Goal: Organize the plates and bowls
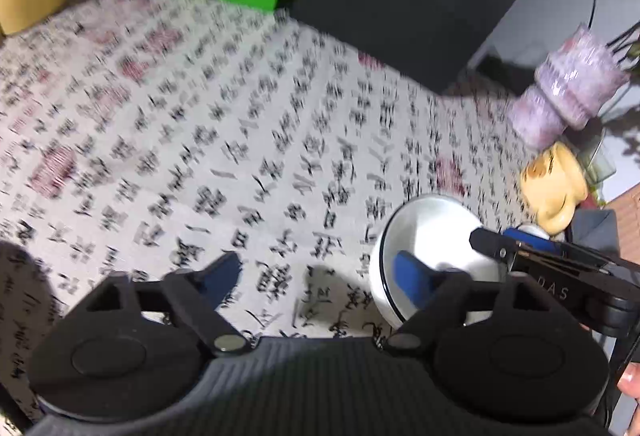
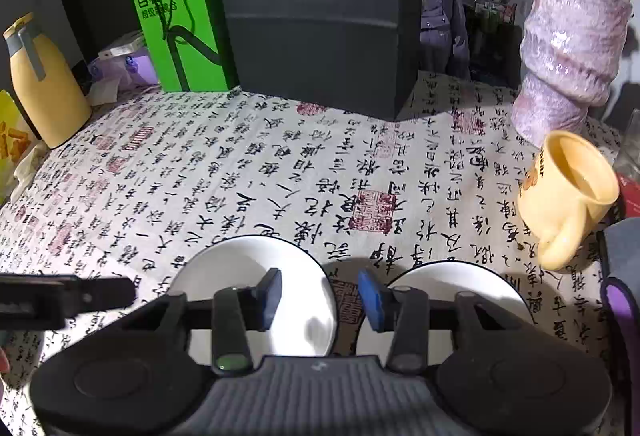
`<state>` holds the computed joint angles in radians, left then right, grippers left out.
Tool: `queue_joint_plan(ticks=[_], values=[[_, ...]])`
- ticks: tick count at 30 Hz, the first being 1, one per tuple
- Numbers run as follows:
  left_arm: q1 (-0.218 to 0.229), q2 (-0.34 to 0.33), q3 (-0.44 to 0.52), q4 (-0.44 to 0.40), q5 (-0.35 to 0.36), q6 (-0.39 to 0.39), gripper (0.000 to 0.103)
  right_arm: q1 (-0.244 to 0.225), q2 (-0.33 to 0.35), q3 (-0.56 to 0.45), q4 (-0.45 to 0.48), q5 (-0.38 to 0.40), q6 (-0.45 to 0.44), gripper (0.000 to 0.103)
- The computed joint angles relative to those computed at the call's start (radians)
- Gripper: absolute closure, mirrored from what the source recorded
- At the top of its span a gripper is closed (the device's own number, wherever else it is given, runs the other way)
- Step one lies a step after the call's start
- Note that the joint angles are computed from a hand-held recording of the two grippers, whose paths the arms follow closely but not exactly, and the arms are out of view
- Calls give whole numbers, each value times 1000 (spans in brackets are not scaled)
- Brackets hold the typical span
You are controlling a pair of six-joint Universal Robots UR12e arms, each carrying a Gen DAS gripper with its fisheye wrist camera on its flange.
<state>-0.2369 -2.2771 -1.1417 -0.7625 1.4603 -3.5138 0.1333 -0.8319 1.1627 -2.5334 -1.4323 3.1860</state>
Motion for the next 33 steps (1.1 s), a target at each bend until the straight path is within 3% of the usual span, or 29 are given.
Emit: queue_joint_plan(ticks=[4,11,14,16,18,33], values=[[-8,-31,42,-60,-8,9,33,-6,11,-1,-1,28,-4,78],[-16,-57,76,-107,-39,18,54,-12,19,14,-41,64,2,85],[-20,-63,80,-107,-54,12,68,-17,17,30,-74,83,18,87],[-21,-65,80,-101,-73,8,83,-25,14,44,-99,113,46,88],[-26,-67,82,-94,-65,7,89,-27,10,53,-111,119,44,90],[-39,-65,82,-86,23,19,92,-21,-2,81,-154,122,33,91]])
